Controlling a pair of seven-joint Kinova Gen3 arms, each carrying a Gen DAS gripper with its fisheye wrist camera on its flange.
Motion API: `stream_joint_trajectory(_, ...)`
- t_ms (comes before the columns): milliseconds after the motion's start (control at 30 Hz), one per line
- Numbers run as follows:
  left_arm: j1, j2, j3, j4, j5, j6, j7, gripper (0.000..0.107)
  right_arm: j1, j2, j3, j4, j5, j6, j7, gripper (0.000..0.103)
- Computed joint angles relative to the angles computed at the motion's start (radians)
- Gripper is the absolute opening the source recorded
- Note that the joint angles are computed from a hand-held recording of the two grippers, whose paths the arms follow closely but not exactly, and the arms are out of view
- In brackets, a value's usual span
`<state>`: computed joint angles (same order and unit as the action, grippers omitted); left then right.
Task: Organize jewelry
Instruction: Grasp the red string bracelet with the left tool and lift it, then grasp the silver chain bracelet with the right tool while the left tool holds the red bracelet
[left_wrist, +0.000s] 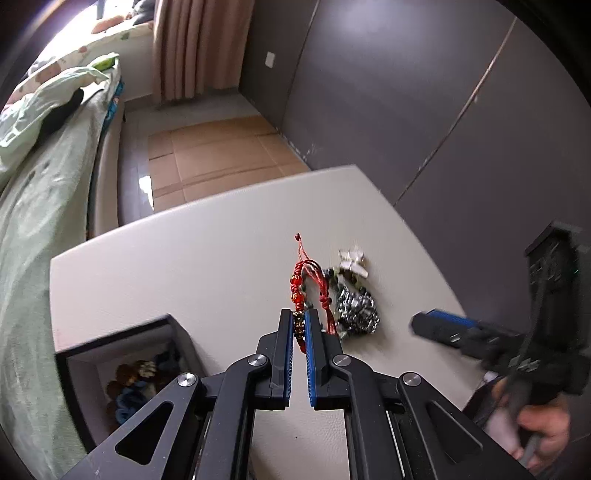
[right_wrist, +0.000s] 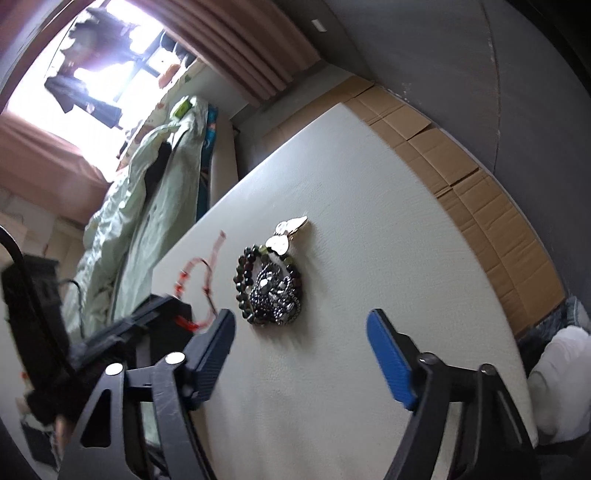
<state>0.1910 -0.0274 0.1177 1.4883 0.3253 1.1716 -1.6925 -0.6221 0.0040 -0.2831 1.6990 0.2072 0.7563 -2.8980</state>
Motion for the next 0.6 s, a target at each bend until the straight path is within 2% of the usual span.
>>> stream_joint_trajectory(167, -0.024, -0.028, -0.029, 0.003, 0.048, 0.008, -0.034, 0.006, -0.033, 0.05, -0.003, -0.053, 0.053, 0.051, 0.022, 0.057)
stream_joint_trajectory(300, -0.053, -0.021, -0.051, 0.003, 0.087, 0.006, -0.076, 0.006, -0.074, 0.095, 0.007, -0.112, 0.103, 0.104, 0.06, 0.054)
stream_joint_trajectory(500, -0.089, -0.032, -0.073, 0.017, 0.136, 0.019, -0.121, 0.006, -0.171, 0.184, 0.036, -0.243, 0.233, 0.266, 0.132, 0.051)
stream_joint_trajectory(600, -0.098, -0.039, -0.077, 0.021, 0.148, 0.021, -0.125, 0.006, -0.19, 0.213, 0.054, -0.277, 0.231, 0.292, 0.184, 0.042)
